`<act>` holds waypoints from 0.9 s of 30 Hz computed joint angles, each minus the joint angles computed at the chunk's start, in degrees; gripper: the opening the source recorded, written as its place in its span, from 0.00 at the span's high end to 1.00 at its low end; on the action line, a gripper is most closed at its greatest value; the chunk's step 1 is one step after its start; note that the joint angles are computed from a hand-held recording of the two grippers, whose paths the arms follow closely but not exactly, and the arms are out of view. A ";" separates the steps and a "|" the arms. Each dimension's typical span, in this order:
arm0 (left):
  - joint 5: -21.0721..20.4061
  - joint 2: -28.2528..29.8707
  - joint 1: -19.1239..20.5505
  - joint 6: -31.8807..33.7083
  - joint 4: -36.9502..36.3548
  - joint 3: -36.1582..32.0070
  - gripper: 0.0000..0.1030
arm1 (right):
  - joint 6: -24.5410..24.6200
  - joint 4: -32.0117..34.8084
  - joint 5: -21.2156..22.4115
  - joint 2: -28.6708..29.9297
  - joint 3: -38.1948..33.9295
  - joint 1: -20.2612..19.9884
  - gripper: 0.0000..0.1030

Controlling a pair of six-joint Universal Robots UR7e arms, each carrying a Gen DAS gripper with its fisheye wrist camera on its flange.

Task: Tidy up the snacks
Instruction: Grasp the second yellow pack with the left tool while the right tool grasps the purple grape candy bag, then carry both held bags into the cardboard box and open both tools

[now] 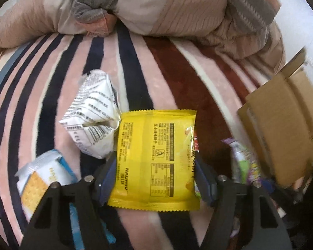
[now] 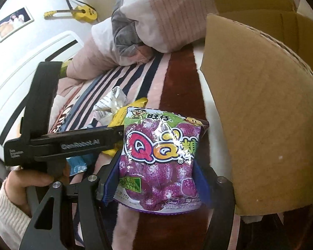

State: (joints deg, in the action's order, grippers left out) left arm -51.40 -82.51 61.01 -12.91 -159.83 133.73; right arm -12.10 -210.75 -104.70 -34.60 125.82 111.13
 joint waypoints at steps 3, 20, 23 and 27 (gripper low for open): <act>2.73 -5.34 -3.81 -0.30 2.21 1.44 0.38 | -0.41 1.67 1.64 -0.87 -0.03 1.06 0.43; 10.95 -18.31 -30.21 -1.91 21.68 -5.39 0.38 | -6.27 17.39 15.95 -16.84 -0.49 8.53 0.43; 8.64 -12.76 -30.79 1.75 18.00 -7.56 0.38 | -8.09 16.99 13.51 -20.98 0.96 8.85 0.43; 4.00 -4.73 -29.43 5.24 13.22 -10.54 0.38 | -9.46 16.35 8.96 -25.87 2.84 7.10 0.43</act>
